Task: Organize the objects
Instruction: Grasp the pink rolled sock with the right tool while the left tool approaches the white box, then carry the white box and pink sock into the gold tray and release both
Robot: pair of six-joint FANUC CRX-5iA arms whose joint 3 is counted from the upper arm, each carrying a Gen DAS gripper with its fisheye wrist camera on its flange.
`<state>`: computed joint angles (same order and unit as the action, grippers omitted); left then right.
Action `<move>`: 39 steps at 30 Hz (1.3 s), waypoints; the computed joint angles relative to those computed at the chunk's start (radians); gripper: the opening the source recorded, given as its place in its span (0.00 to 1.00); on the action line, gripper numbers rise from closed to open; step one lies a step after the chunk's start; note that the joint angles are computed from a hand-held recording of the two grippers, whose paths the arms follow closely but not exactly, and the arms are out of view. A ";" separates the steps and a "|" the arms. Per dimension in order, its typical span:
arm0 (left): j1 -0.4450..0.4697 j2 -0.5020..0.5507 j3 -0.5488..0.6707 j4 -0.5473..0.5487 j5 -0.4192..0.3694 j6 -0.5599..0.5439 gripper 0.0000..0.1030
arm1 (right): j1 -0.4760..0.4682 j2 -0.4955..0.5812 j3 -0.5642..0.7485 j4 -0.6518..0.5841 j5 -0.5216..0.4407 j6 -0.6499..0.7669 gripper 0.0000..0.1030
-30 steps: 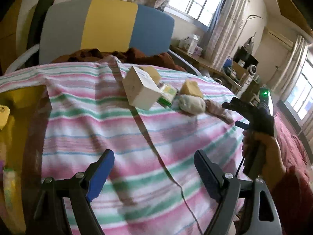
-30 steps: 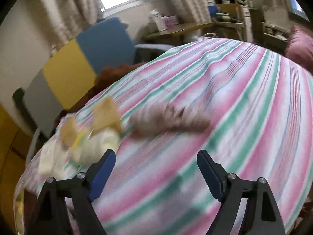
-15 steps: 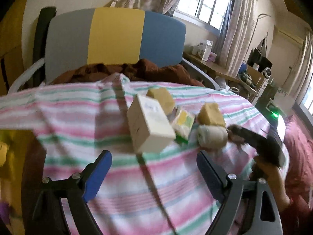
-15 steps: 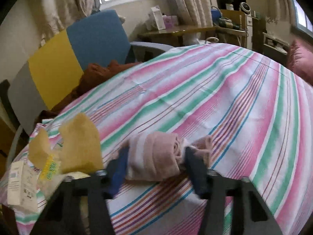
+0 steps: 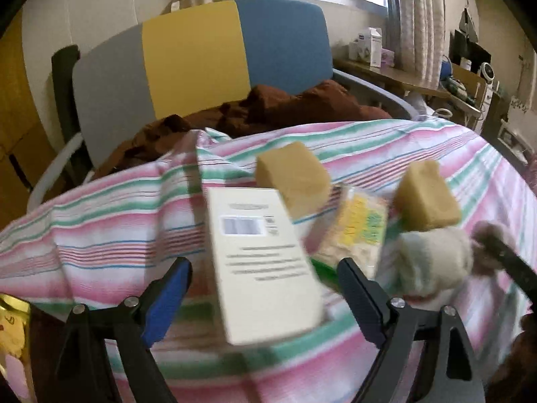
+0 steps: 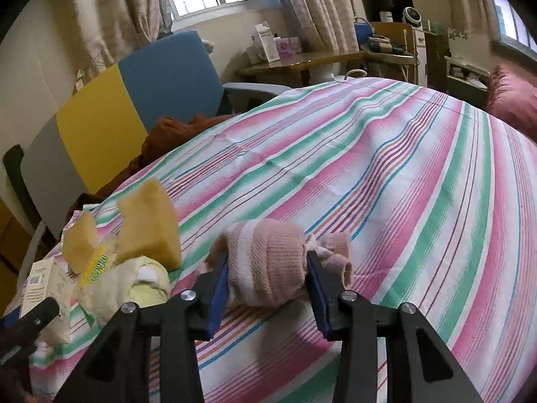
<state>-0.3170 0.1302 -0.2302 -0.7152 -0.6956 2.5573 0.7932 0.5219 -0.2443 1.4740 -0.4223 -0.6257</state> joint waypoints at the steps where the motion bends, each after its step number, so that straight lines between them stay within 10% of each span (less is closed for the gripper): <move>1: 0.013 -0.003 -0.011 0.012 0.014 -0.006 0.67 | 0.004 0.002 0.003 -0.008 -0.007 0.011 0.42; 3: 0.062 -0.024 -0.059 0.053 0.086 -0.012 0.49 | 0.008 0.001 0.002 -0.010 -0.016 0.014 0.42; 11: 0.189 -0.127 -0.240 0.180 0.368 -0.044 0.49 | 0.002 0.000 -0.006 0.022 -0.018 -0.013 0.42; 25: 0.074 -0.230 -0.293 -0.109 0.247 0.310 0.48 | 0.011 -0.044 -0.073 0.323 -0.132 -0.198 0.42; 39: -0.128 -0.314 -0.329 -0.284 0.150 0.432 0.48 | 0.107 -0.101 -0.156 0.363 -0.184 -0.189 0.42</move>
<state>-0.4452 -0.1835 -0.5596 -0.9995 -0.5459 2.9897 0.9001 0.4213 -0.4006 1.8373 -0.6064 -0.8152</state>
